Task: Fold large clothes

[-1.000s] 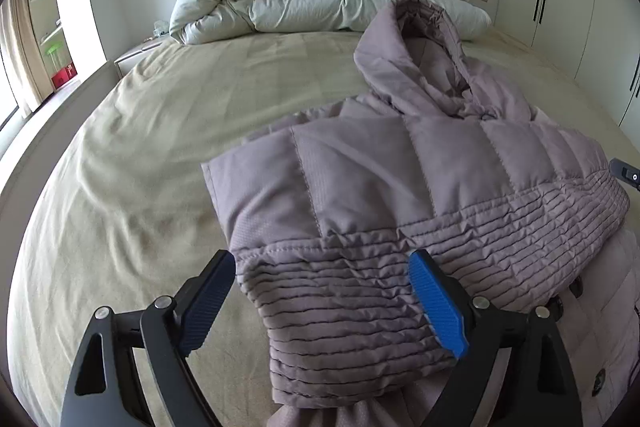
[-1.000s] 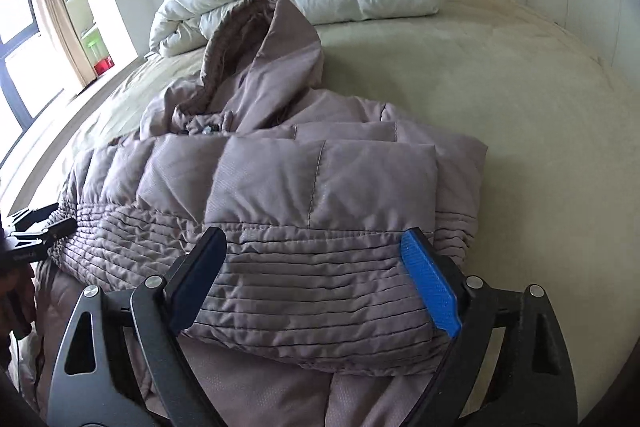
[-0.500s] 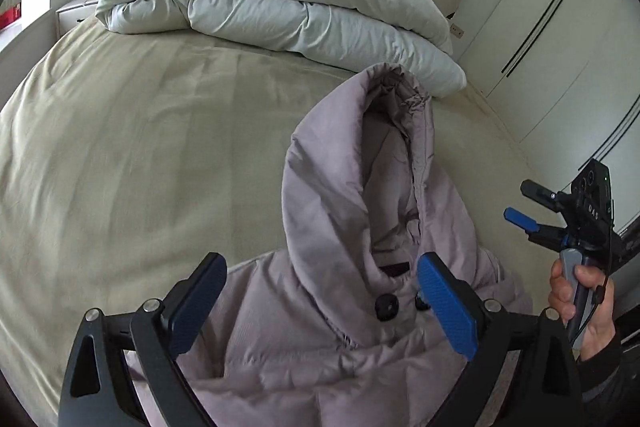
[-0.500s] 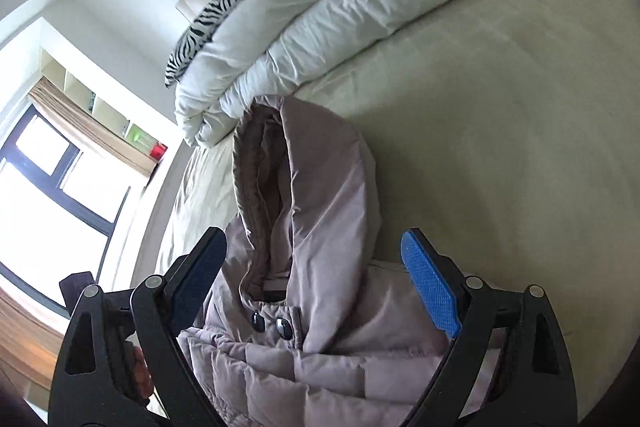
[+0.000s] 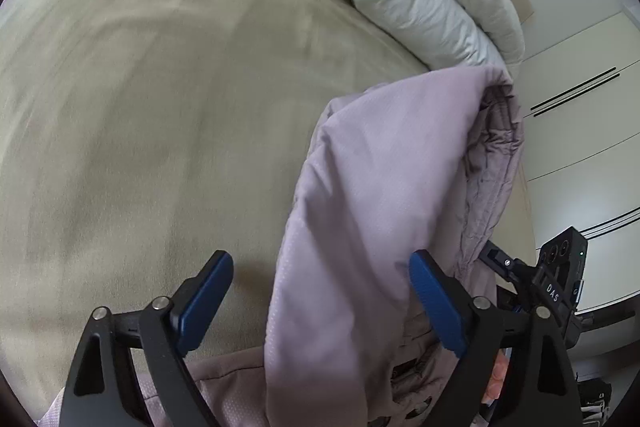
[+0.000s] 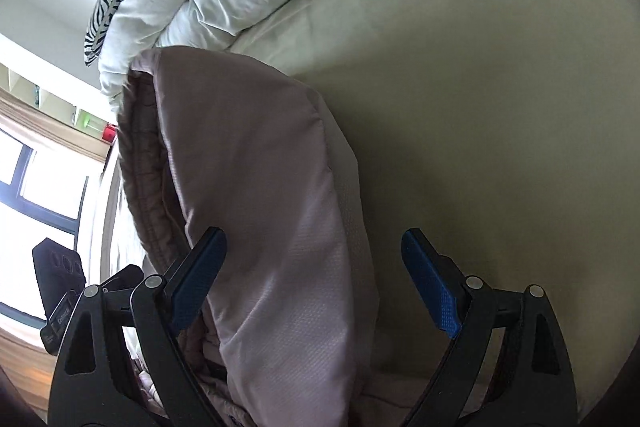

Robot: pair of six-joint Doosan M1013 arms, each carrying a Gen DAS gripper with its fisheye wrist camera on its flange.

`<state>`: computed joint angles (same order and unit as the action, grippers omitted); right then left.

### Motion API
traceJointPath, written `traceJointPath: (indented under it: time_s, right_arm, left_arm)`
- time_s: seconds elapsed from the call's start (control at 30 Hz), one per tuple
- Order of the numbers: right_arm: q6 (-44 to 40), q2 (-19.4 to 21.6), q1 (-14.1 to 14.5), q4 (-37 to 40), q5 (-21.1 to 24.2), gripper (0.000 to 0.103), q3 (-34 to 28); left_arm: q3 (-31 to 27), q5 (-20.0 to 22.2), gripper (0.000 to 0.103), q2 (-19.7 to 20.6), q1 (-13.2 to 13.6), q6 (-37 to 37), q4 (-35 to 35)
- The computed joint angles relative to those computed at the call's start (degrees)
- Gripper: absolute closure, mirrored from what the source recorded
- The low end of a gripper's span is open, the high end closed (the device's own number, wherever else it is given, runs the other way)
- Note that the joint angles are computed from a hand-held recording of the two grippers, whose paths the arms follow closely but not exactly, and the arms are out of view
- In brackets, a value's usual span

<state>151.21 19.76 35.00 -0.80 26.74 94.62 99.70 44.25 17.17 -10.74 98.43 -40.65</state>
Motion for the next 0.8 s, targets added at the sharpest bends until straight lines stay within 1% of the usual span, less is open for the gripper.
traceJointPath:
  time_s: [0.03,0.07,0.1,0.13,0.17,0.2,0.23,0.27,0.3,0.33,0.4,0.47,0.53,0.57,0.63,0.73,0.8]
  right_arm:
    - [-1.3,0.6,-0.24,1.35,-1.35,0.022,-0.2]
    - [-2.32,0.69,-0.33,2.52,-2.74,0.032,-0.12]
    - [-2.76,0.76,-0.31,2.93,-3.65,0.043,-0.21]
    - [-2.79,0.83,-0.13,2.11,-3.64,0.05,-0.68]
    - [-3.3,1.01,0.18,0.84,-2.45,0.068,-1.57]
    - [-2.6,0.9,0.71,-1.99,-0.8,0.079,-2.43]
    - [-1.71,0.6,1.29,-4.8,-0.3,0.083,-2.84]
    - [-1.09,0.1,1.81,-6.84,-0.2,0.09,-2.97]
    - [0.05,-0.65,2.39,-8.94,-0.24,0.092,-2.86]
    - [1.54,-1.46,3.08,-11.72,-0.35,0.093,-2.75]
    - [4.52,-2.94,5.14,-20.08,0.9,0.094,-3.08]
    - [8.93,-5.27,7.21,-27.26,-0.5,0.094,-1.71]
    - [14.12,-7.37,9.55,-34.7,-0.89,0.094,-0.35]
    - [16.68,-8.37,10.79,-37.97,-0.81,0.094,0.42]
    - [20.89,-10.44,13.21,-42.18,-0.18,0.094,2.27]
    - [23.67,-12.54,17.37,-45.63,3.76,0.094,4.27]
    - [25.74,-13.87,20.45,-47.79,6.3,0.094,5.97]
  left_arm:
    - [0.05,0.22,0.023,0.19,-0.01,-0.04,-0.16]
    - [0.33,-0.1,0.031,0.12,0.02,0.39,-1.02]
    - [0.61,-0.18,0.044,0.04,0.2,1.44,-2.86]
    - [0.99,0.2,0.056,-0.11,0.47,3.42,-5.71]
    - [1.32,0.03,0.079,-0.6,0.41,4.4,-6.57]
    - [1.98,-1.31,0.09,-1.57,0.14,5.66,-6.87]
    - [2.8,-2.3,0.091,-2.6,0.09,7.76,-8.47]
    - [3.55,-2.69,0.093,-3.59,0.23,9.71,-10.42]
    - [4.59,-3.46,0.094,-4.95,0.28,11.4,-11.96]
    - [5.81,-4.15,0.094,-6.51,0.4,14.61,-14.47]
    - [8.53,-5.38,0.094,-10.22,0.6,20.37,-18.68]
    - [11.07,-6.46,0.094,-13.96,0.59,24.28,-20.51]
    - [13.99,-6.96,0.094,-17.8,0.64,28.03,-22.96]
    - [15.31,-7.17,0.094,-19.56,0.54,28.93,-23.2]
    - [17.93,-8.08,0.095,-22.95,0.25,29.49,-23.15]
    - [21.12,-8.12,0.095,-27.07,-0.12,29.54,-23.28]
    - [23.17,-8.05,0.095,-29.27,-0.32,30.33,-24.71]
